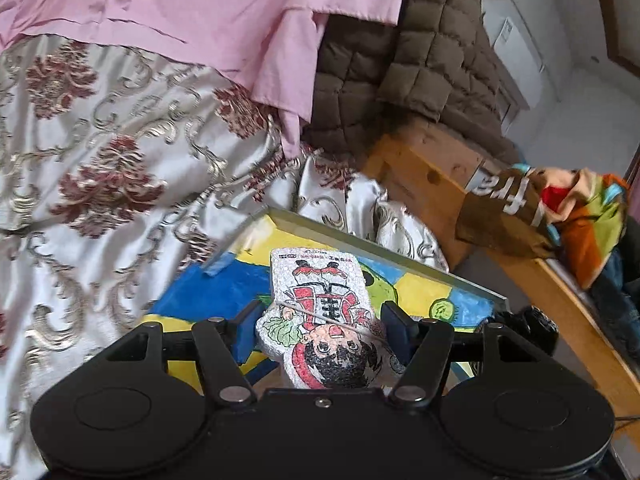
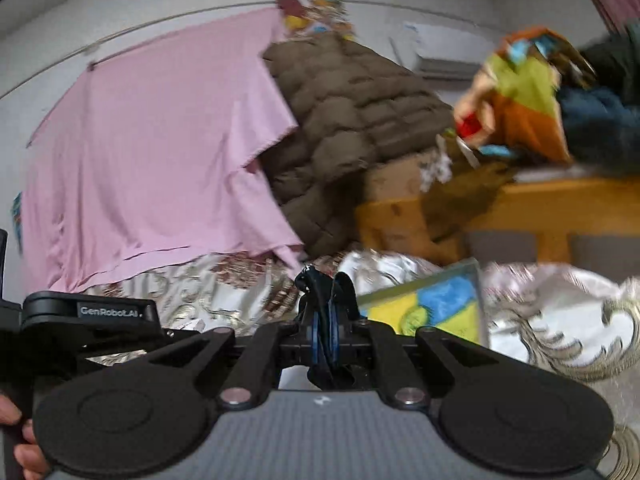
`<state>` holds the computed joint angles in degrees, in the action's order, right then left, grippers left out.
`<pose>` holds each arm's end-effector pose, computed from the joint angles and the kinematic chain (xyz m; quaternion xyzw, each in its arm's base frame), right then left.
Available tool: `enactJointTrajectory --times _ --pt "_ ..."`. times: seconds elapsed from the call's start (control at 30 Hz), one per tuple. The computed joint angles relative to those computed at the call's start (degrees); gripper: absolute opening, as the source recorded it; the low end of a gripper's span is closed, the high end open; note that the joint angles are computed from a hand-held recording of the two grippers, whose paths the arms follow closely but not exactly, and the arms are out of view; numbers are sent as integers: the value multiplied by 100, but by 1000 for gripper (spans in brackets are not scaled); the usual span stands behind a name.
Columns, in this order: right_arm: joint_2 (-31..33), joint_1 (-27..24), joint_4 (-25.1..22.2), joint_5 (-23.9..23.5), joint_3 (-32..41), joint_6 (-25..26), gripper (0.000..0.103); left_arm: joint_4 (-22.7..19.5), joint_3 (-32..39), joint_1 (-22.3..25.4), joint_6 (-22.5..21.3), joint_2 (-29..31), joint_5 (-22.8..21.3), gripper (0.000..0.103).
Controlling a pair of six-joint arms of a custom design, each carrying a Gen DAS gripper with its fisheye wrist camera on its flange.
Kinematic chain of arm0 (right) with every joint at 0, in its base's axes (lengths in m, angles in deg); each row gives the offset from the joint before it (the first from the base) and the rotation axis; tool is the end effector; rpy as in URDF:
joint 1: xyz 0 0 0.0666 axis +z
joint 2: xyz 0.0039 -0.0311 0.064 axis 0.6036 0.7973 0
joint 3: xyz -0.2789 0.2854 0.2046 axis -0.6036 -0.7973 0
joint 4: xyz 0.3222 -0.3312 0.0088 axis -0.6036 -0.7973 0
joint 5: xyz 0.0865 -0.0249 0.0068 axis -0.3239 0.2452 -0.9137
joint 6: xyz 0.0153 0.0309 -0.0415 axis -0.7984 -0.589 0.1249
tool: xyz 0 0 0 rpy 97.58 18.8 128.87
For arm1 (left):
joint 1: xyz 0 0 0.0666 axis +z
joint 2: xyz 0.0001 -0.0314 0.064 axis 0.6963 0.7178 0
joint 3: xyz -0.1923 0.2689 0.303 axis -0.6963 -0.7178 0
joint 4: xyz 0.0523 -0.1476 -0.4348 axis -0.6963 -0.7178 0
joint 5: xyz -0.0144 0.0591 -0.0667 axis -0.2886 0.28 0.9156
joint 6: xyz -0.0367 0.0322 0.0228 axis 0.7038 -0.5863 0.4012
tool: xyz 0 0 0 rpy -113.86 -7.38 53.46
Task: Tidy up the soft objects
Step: 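Lift and carry the pouch and black socks with both tools over the tray, then open both tools to drop the pouch and socks into the tray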
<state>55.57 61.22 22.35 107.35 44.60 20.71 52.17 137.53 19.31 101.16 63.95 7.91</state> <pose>0.4816 0.1923 0.4708 0.2108 0.7379 0.0460 0.6395 0.6336 -0.3016 0.5122 0.0803 0.8615 -0.2747 0.4195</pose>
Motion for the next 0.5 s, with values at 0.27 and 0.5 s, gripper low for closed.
enactJointTrajectory --times 0.27,0.5 --pt "-10 -277 -706 -148 -36 -981 16 -681 900 -357 -486 699 -479 65" --pt "58 -231 -1286 41 104 -1044 35 -1017 1131 -578 -841 895 -822 66"
